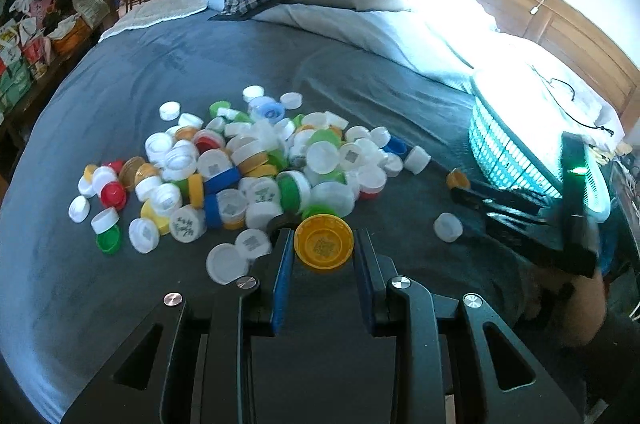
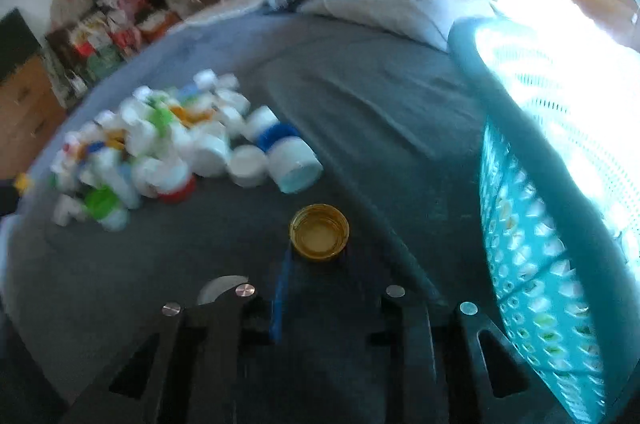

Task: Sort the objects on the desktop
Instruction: 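Drop the yellow caps into the teal basket with both tools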

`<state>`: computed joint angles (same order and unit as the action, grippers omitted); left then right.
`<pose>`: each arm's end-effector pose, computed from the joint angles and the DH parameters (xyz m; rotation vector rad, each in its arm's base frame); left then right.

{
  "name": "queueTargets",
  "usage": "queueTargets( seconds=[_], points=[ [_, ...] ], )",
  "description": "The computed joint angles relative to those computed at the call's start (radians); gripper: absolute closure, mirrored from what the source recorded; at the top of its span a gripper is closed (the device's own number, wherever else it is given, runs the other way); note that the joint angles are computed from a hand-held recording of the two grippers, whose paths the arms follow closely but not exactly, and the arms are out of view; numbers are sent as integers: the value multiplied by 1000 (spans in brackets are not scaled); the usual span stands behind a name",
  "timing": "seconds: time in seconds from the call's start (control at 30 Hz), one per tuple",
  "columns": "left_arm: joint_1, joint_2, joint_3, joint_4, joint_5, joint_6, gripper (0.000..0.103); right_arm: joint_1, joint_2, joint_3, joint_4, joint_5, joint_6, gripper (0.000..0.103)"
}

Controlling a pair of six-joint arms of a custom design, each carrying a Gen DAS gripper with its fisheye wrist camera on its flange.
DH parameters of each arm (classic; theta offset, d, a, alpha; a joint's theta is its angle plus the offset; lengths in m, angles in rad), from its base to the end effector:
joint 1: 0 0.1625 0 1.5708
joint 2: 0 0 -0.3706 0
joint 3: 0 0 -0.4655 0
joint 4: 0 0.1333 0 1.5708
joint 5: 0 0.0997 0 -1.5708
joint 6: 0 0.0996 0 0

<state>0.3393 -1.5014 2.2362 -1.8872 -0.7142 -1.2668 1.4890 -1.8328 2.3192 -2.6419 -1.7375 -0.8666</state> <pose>-0.3414 -0.3417 0.1200 0.1865 2.3567 -0.8613 0.0794 -0.4609 0.2760 0.9570 -2.4876 0.6118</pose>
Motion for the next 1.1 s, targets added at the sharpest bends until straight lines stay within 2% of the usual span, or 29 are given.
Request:
queueTargets(
  seconds=[0.17, 0.3, 0.47, 0.67, 0.87, 1.1],
  points=[
    [12, 62, -44, -102, 6, 76, 78, 31, -173, 24, 118, 93, -16, 74],
    [27, 170, -135, -223, 24, 225, 78, 81, -233, -17, 152, 92, -3, 74],
    [50, 346, -309, -352, 35, 420, 78, 102, -230, -119, 176, 38, 17, 73],
    [77, 561, -552, -385, 11, 567, 78, 71, -184, -249, 211, -40, 47, 73],
    [110, 727, -748, -360, -88, 641, 78, 8, -171, -320, 239, -46, 65, 73],
    [105, 804, -832, -343, -122, 666, 78, -46, -176, -335, 255, -17, 65, 73]
  ],
)
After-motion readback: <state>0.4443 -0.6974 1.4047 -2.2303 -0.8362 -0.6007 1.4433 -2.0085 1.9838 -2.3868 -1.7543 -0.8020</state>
